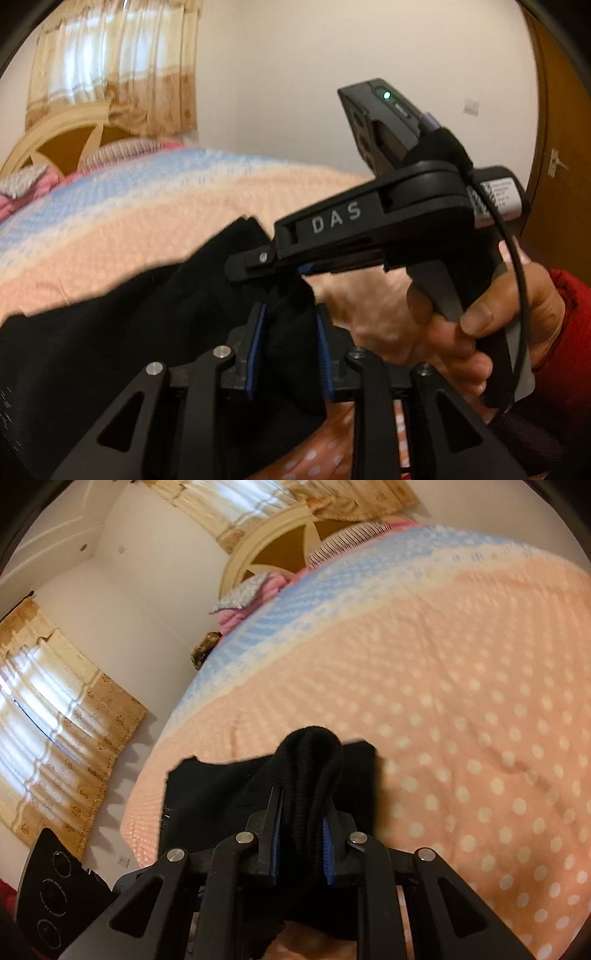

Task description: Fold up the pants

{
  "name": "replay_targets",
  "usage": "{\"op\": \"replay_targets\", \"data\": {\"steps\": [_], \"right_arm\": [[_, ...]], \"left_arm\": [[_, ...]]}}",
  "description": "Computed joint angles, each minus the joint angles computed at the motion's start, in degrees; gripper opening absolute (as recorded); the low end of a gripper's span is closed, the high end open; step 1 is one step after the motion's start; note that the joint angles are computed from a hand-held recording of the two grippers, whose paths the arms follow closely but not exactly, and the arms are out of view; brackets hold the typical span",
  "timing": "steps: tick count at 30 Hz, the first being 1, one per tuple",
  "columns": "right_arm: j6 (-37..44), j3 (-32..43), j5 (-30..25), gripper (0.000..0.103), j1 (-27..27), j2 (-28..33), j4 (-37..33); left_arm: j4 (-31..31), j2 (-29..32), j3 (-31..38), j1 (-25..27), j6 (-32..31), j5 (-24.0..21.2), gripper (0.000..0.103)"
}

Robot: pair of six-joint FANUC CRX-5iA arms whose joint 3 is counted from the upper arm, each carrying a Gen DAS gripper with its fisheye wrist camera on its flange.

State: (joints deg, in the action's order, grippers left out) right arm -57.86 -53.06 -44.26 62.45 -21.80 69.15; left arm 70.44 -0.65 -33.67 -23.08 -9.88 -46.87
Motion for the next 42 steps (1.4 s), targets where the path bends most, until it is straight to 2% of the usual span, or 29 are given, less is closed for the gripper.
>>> {"op": "replay_targets", "data": {"steps": [3, 5, 7, 9, 12, 14, 16, 18, 20, 22, 23, 26, 28, 30, 32, 33, 35, 37, 40, 42], "right_arm": [[-6.25, -3.52, 4.04, 0.019, -3.2, -0.05, 6.41], [-9.38, -4.72, 4.53, 0.019, -3.88, -0.22, 9.32], [-8.93, -4.83, 3.93, 0.02, -3.22, -0.49, 8.63], [-8.54, -4.65, 3.84, 0.022, -2.68, -0.95, 7.43], [-13.6, -5.62, 3.38, 0.028, -2.35, -2.93, 9.41], [-15.95, -6.01, -4.92, 0.028, 3.05, -4.39, 8.26], [-15.25, -3.88, -17.27, 0.028, 11.85, -3.76, 3.0], [-9.67, 1.3, -26.03, 0.028, 18.04, -0.42, -4.31], [-2.7, 7.44, -30.25, 0.028, 20.96, 4.04, -10.28], [0.43, 10.73, -30.27, 0.028, 22.04, 7.46, -11.5], [1.36, 11.71, -29.84, 0.028, 22.15, 8.72, -11.71], [6.58, 15.67, -27.85, 0.028, 20.86, 12.84, -16.6], [5.51, 15.11, -23.91, 0.028, 19.34, 13.47, -18.48], [3.43, 14.03, -20.21, 0.028, 18.12, 13.45, -20.17], [0.58, 12.56, -17.41, 0.028, 17.96, 13.38, -20.28], [-1.06, 12.05, -18.03, 0.028, 18.65, 13.4, -19.16], [0.61, 12.69, -19.07, 0.027, 19.28, 12.74, -19.94], [1.1, 13.47, -22.23, 0.028, 20.74, 12.08, -19.1], [1.95, 14.1, -28.44, 0.028, 22.78, 10.44, -15.89], [3.78, 15.3, -33.69, 0.028, 23.33, 10.45, -14.83]], "left_arm": [[-3.46, 0.35, 1.36, 1.64, 2.23, -1.83, 0.036], [-4.32, 0.17, 2.25, 3.18, 2.32, -3.82, 0.04], [-4.25, -0.52, 2.52, 4.63, 2.75, -5.22, 0.05], [-3.64, -0.91, 3.18, 7.28, 4.39, -8.14, 0.067], [-1.66, -1.86, 3.24, 10.16, 4.73, -8.93, 0.074], [0.77, -3.11, 1.9, 10.91, 2.52, -6.38, 0.075], [4.42, -3.86, 0.74, 10.7, -0.78, -1.7, 0.075], [6.92, -3.58, 0.38, 9.55, -1.82, 4.28, 0.075], [3.87, -1.89, 1.88, 9.36, 2.14, 8.78, 0.075], [1.05, -1.11, 2.3, 8.79, 5.47, 13.03, 0.075], [-2.3, -0.5, 2.94, 8.75, 8.77, 15.29, 0.075], [-12.12, 0.3, 4.06, 10.22, 18.18, 17.65, 0.075], [-12.66, 0.29, 3.39, 10.51, 18.3, 19.2, 0.075], [-9.73, -0.58, 0.91, 10.06, 14.59, 22.85, 0.077], [-11.49, -0.47, 0.8, 11.1, 16.41, 23.01, 0.08], [-13.46, 0.32, 1.92, 12.55, 18.89, 21.08, 0.083], [-16.31, 1.4, 3.92, 15.0, 23.82, 16.8, 0.085], [-19.06, 1.58, 5.52, 16.72, 27.22, 13.67, 0.085], [-19.45, 0.06, 5.7, 17.65, 28.35, 13.73, 0.085], [-17.26, -0.78, 5.43, 17.5, 27.04, 14.85, 0.085]]}}
